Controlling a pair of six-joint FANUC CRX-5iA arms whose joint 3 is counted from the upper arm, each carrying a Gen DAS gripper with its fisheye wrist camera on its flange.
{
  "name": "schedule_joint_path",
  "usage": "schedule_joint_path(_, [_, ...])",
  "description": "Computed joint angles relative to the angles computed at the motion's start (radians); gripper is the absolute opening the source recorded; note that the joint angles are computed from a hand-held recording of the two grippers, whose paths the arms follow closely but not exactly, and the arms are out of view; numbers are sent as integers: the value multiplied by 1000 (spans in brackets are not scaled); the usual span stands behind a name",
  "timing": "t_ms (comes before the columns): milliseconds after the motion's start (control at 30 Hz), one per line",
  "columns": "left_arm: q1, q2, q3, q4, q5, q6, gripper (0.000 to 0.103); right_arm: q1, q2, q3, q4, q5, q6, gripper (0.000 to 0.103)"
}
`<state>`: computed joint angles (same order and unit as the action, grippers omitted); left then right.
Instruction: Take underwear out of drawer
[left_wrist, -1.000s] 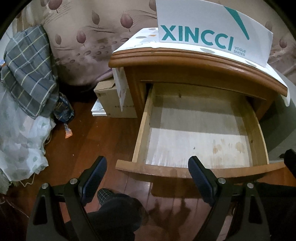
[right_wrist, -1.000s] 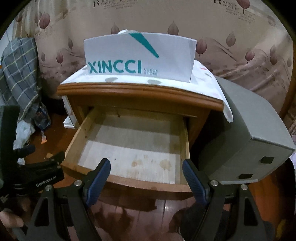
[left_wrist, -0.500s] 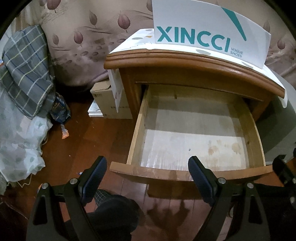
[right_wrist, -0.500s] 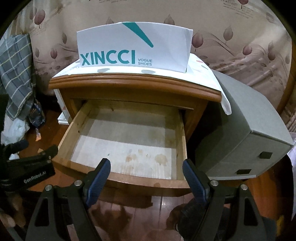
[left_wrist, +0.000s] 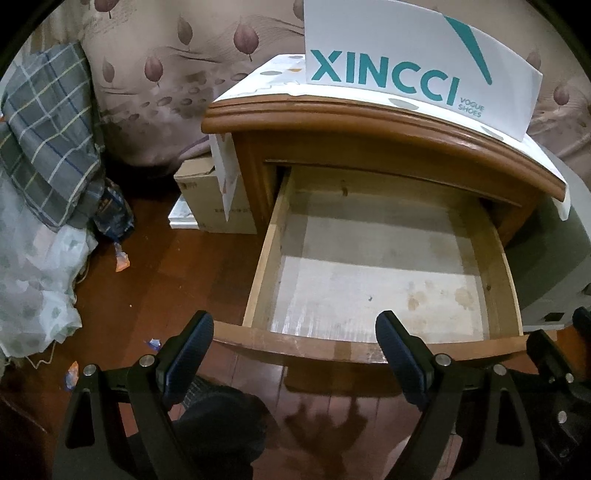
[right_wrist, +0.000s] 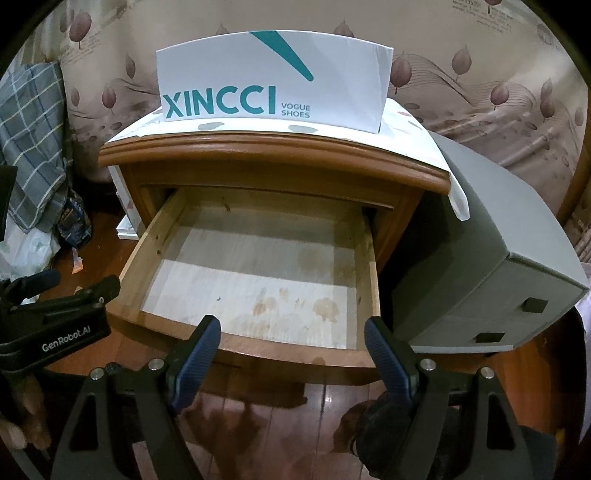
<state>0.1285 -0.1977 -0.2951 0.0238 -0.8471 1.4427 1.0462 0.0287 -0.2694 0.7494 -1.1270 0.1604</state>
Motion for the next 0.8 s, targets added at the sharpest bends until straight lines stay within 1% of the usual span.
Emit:
schedule_joint_path(133, [-1, 0, 1, 0, 0, 4, 88, 0, 3, 5, -10, -1, 7, 82])
schedule_joint_path(233, [4, -1, -4, 17, 0, -13, 88, 1, 4, 6, -10, 1, 7, 82])
schedule_joint_path(400, [10, 11, 6, 35, -15, -13, 88, 4, 8, 7, -8, -1, 11, 82])
schedule_joint_path(533, [10, 13, 8, 36, -17, -15, 88, 3, 11, 12, -14, -4, 15, 82])
schedule_joint_path(667, [-6, 7, 7, 2, -1, 2, 88, 2, 13, 13, -13, -4, 9, 82])
schedule_joint_path(800, [-5, 12, 8, 9, -7, -3, 88, 0, 14, 12, -21, -1, 9, 82])
